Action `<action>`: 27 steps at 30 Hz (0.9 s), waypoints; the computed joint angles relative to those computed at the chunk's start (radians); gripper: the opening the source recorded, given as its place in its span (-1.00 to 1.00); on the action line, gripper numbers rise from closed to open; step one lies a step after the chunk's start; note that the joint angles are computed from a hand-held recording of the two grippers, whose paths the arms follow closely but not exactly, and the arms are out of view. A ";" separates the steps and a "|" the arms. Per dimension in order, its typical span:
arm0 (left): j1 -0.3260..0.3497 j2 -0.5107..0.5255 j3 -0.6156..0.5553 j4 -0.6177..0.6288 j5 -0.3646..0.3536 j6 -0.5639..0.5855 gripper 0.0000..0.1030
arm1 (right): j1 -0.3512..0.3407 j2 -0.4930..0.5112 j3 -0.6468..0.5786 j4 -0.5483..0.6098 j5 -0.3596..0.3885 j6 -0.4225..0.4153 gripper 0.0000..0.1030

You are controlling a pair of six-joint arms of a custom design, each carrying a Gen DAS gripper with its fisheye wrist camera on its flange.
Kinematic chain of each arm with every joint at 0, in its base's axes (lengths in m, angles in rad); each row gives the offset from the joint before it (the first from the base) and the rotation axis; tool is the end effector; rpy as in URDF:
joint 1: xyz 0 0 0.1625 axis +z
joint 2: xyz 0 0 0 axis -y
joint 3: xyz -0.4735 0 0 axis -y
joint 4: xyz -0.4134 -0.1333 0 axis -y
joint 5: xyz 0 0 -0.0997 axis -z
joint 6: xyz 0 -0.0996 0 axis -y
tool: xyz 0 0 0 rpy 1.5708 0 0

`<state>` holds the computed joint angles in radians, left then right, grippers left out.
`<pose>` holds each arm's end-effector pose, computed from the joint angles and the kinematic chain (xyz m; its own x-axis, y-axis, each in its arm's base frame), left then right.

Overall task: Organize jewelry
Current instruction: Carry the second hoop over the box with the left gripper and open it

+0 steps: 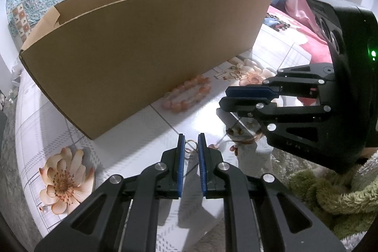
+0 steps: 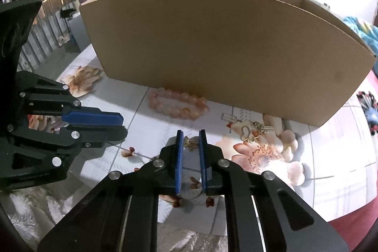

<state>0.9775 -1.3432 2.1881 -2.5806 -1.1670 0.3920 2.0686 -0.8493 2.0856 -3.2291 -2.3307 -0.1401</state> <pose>-0.1336 -0.5065 0.2406 -0.5272 0.7382 -0.4209 0.8147 0.5798 -0.0036 0.3285 -0.4690 0.1025 -0.7033 -0.2092 0.6795 -0.5391 0.7800 -0.3178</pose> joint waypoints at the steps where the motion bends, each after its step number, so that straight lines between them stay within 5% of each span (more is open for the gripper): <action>1: 0.000 0.000 0.000 0.000 0.001 0.000 -0.80 | -0.001 -0.002 0.002 -0.002 0.001 -0.002 -0.80; 10: -0.005 -0.016 0.000 -0.004 -0.001 0.004 -0.80 | 0.011 -0.019 0.020 -0.047 0.006 -0.034 -0.80; 22: -0.075 -0.077 -0.040 -0.133 -0.088 0.062 -0.79 | 0.056 -0.081 -0.010 -0.287 0.088 -0.256 -0.80; 27: -0.068 0.024 -0.125 -0.184 -0.030 0.039 -0.79 | -0.012 -0.069 -0.103 -0.159 0.132 -0.218 -0.78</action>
<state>0.9092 -1.3193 2.0631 -2.7651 -1.1971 0.4311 2.0563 -0.9179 1.9829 -3.3880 -2.1985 -0.3578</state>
